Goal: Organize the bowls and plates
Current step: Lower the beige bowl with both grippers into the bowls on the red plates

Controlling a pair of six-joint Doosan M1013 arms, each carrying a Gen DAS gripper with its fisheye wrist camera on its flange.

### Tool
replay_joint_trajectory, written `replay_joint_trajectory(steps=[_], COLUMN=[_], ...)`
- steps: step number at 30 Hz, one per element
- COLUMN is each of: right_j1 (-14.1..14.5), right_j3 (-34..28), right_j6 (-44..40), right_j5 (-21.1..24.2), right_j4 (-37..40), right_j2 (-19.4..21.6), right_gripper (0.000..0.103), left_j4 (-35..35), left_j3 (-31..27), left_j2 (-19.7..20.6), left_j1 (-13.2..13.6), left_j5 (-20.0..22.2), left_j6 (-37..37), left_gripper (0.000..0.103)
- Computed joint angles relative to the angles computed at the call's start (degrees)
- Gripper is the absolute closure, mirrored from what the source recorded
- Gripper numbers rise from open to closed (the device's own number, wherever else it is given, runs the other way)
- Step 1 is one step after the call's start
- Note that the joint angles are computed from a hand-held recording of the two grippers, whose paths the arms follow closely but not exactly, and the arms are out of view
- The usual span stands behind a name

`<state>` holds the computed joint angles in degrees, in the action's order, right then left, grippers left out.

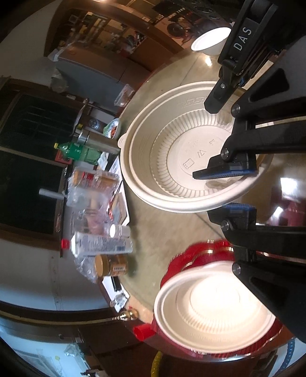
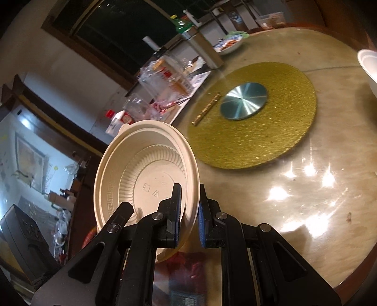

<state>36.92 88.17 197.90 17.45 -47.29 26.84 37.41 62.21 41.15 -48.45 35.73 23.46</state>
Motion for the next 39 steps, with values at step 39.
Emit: replay_joint_trajectory(steps=[39], right_j1=[4.52], right_j3=[-16.13], right_j6=[-45.23], right_j5=[2.43], right_j4=[33.69], right_j2=[9.02], right_gripper=[0.090], left_j4=[17.76], left_j3=[17.04], left_j2=[-10.18], left_j1=[3.12], left_j5=[1.58], left_j6=[-26.98], left_gripper=[0.087])
